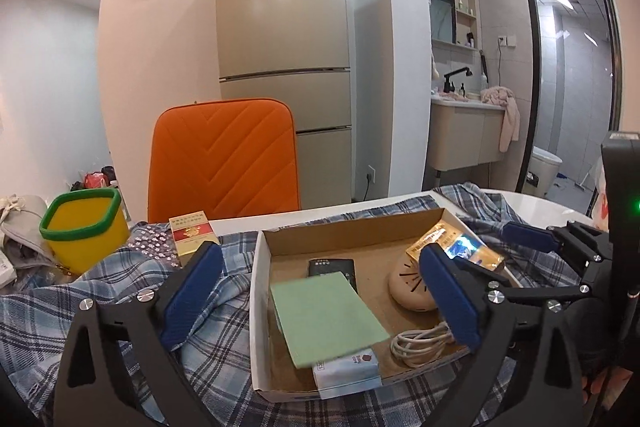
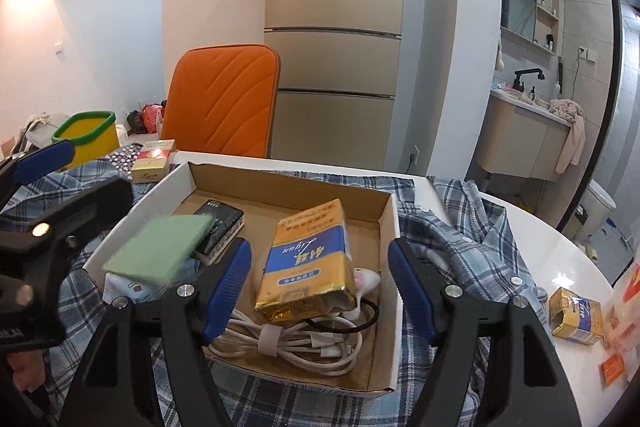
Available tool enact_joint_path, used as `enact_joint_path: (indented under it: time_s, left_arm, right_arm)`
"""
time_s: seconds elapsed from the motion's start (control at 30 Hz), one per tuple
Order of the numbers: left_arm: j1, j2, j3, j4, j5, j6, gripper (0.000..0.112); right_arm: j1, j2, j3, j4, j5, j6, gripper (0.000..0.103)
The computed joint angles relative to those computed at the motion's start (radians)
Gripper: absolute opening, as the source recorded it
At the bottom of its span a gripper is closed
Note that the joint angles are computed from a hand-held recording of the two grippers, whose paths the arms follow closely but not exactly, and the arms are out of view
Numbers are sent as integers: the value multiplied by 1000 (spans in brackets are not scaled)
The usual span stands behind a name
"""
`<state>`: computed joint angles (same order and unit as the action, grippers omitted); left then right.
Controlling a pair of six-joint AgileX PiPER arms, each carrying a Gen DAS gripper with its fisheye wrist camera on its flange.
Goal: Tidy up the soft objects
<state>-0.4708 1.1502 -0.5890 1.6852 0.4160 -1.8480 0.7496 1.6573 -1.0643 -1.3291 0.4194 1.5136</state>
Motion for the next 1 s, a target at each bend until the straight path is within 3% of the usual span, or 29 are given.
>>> enact_joint_path:
  time_s: [0.5,0.6,0.77,0.9,1.0]
  left_arm:
    - [25,-72,20,-19,5,1,98]
    - [-27,-69,4,-48,96,41,98]
    - [33,14,-207,-503,150,505,98]
    - [147,240,-506,-903,321,890,98]
    - [272,383,-707,-1203,420,1125,88]
  right_arm:
    - [26,-41,40,-102,28,118,73]
    - [31,-44,43,-118,40,137,73]
    - [35,-48,42,-120,98,176,73]
    - [29,-38,11,-66,183,166,73]
    - [10,-36,0,-25,200,146,73]
